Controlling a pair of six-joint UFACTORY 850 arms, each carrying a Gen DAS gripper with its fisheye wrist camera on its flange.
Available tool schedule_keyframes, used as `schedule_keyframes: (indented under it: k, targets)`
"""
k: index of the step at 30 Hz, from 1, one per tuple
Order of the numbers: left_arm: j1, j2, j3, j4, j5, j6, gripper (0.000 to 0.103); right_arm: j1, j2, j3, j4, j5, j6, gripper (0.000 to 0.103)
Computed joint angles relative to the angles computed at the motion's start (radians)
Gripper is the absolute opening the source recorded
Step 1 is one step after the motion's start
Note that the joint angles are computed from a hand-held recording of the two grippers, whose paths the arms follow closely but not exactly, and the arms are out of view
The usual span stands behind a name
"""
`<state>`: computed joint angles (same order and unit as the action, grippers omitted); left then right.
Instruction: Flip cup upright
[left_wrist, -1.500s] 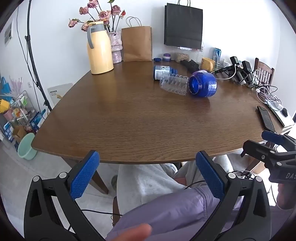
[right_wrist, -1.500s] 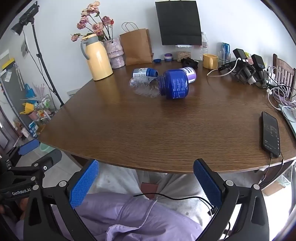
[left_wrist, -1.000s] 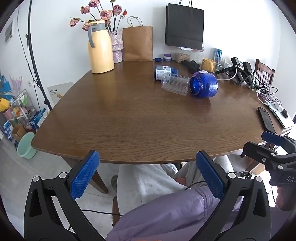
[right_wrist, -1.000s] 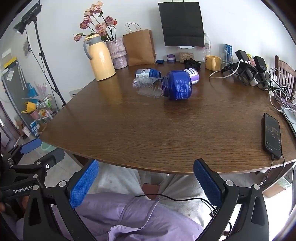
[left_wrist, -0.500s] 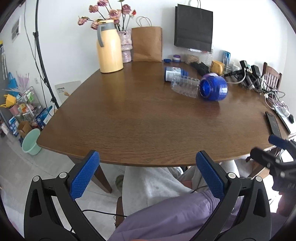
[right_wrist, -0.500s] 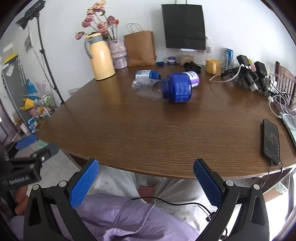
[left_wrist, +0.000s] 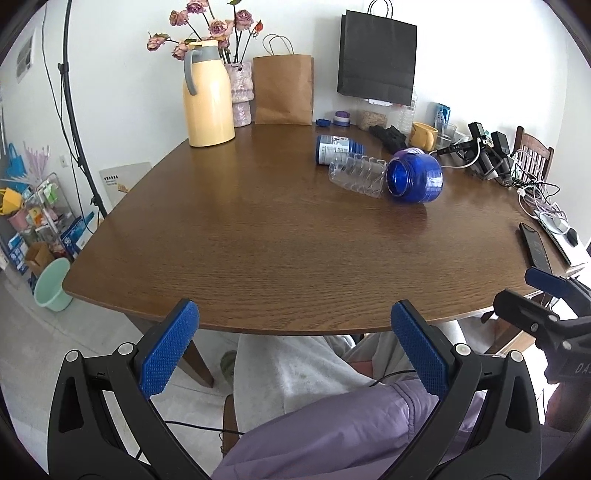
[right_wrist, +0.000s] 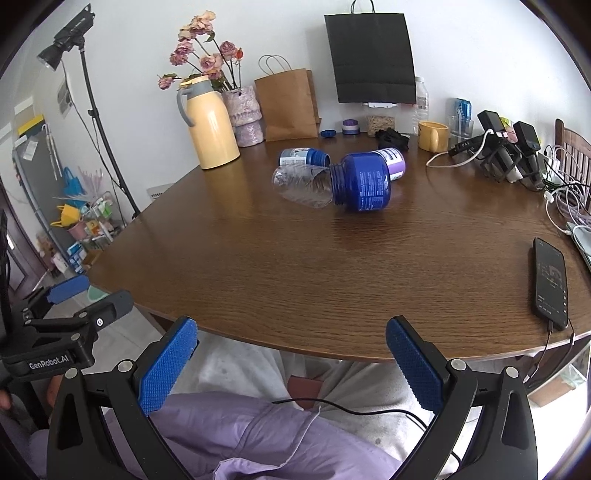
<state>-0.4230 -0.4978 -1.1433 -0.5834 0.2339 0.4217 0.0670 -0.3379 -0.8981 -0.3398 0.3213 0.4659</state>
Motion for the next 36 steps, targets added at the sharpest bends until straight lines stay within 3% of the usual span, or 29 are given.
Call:
schedule_keyframes:
  k: [15,36]
  targets:
    - [-0.001,-0.013,-0.019,-0.043,-0.026,0.046,0.103,0.006,0.000,0.002,0.130,-0.015,-0.113,0.103]
    - [0.000,-0.014,-0.012,-0.060,-0.018,0.061,0.103,0.006,-0.002,-0.002,0.154,-0.025,-0.131,0.103]
